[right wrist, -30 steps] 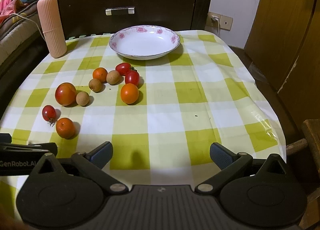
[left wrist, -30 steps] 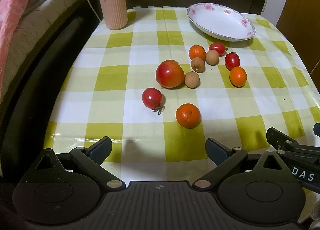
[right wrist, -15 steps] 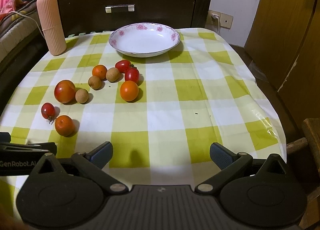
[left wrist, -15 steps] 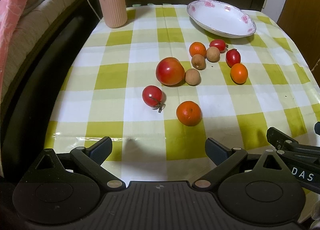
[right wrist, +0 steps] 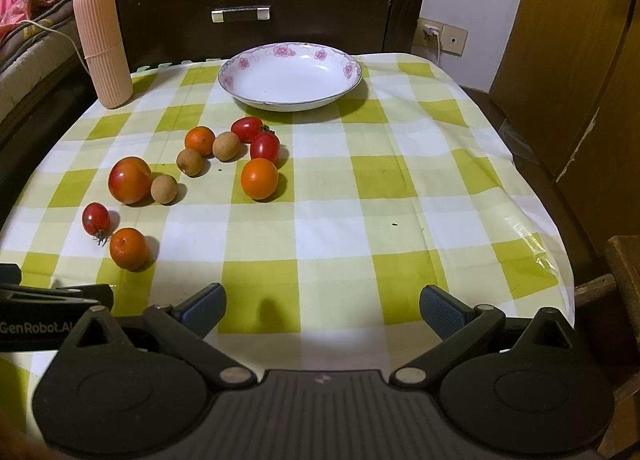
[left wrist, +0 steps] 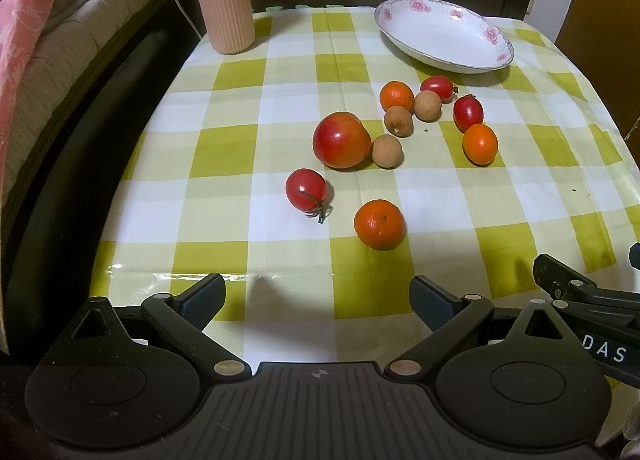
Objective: Organize fruits
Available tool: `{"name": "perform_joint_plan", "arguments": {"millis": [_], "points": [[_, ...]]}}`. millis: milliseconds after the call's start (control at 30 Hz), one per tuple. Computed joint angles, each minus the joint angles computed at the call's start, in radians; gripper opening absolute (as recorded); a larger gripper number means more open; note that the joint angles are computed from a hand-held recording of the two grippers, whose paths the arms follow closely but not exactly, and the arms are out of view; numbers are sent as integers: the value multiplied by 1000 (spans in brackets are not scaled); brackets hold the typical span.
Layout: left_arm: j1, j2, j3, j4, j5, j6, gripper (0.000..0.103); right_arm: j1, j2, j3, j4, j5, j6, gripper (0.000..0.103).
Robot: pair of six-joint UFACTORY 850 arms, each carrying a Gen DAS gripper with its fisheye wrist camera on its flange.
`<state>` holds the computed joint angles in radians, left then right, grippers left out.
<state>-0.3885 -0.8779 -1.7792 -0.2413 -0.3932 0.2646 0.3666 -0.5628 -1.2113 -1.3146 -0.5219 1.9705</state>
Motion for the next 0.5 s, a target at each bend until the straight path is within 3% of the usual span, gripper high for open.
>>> {"name": "perform_joint_plan", "arguments": {"millis": [500], "points": [[-6, -17, -26, 81, -17, -73, 98, -3, -10, -12, 27, 10, -36, 101]]}}
